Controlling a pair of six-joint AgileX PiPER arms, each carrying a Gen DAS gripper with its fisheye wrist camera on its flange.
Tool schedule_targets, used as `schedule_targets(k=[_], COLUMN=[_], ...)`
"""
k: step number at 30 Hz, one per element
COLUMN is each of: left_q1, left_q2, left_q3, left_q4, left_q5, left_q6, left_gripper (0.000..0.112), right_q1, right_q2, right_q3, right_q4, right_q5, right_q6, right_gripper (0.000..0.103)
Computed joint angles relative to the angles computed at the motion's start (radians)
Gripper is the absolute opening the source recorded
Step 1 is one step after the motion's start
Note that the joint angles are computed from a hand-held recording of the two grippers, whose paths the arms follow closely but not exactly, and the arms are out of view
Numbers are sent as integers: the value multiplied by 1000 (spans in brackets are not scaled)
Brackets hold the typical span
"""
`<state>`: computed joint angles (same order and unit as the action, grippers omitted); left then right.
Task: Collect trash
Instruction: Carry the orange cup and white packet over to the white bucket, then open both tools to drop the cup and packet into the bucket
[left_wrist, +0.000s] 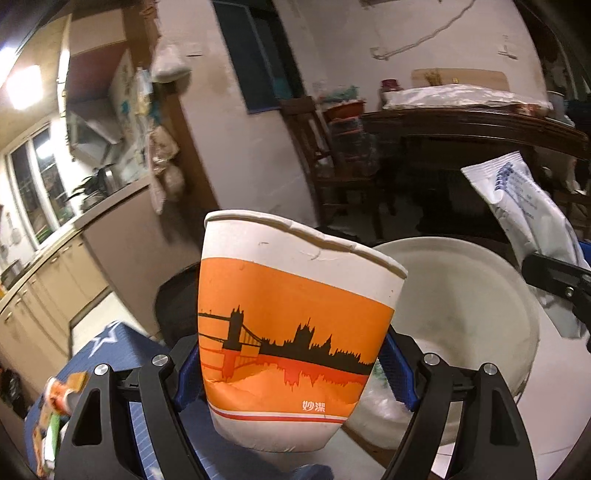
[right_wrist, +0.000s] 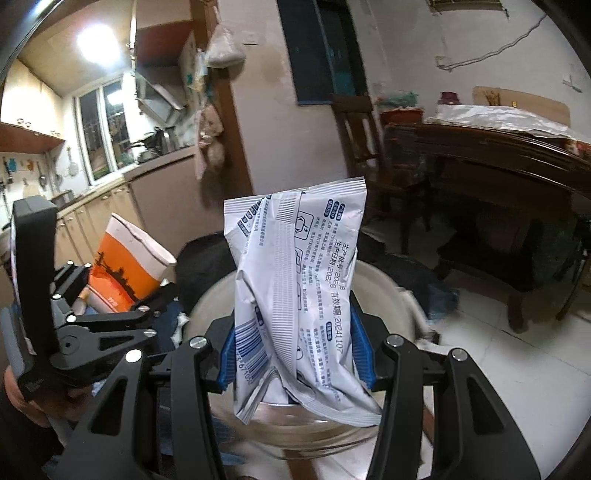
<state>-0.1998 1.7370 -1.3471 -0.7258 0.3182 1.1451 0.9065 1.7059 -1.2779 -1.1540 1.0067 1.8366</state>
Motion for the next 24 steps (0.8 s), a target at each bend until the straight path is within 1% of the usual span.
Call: schedule_targets(k=[1,4,5,6,8,10,13,15,18,22,24], left_q1=[-5,-6,-5,0,4,17,27,30,42,45,43], left_q2=[5,48,64,85,108,135,165,177,203,229,236], left_q3=[-6,-57,-78,-107,-137,-178,-224,-243,-279,-311,-319], left_q4=[-12,-72,-67,-73,-81,-96,-97,-94,-115,-123,-129], left_q5=[11,97,123,164,206,265,325,339,386,411,415], left_q6=[12,67,61,63,62,70,67,67,81,81,85], left_gripper=[80,80,80,81,81,81,81,81,81,81,82], right_q1=[-9,-22,-24,-31,-41,-51,-76,-86,-104,-131,-148], right_q2=[-7,-24,-29,-31,-30,-27,-19,-18,-12,1,6], right_q3=[11,42,52,58,66,68,67,73,72,50,44], right_q4=[7,21,24,26,26,26,32,34,43,69,78], right_q5=[2,11,13,8,-1,-15,-49,-65,-87,-111,-129], right_q6=[-8,-18,-17,-20,-21,-25,-50,-56,-78,-136,-162], right_gripper=[48,48,48,48,48,48,48,48,48,48,50])
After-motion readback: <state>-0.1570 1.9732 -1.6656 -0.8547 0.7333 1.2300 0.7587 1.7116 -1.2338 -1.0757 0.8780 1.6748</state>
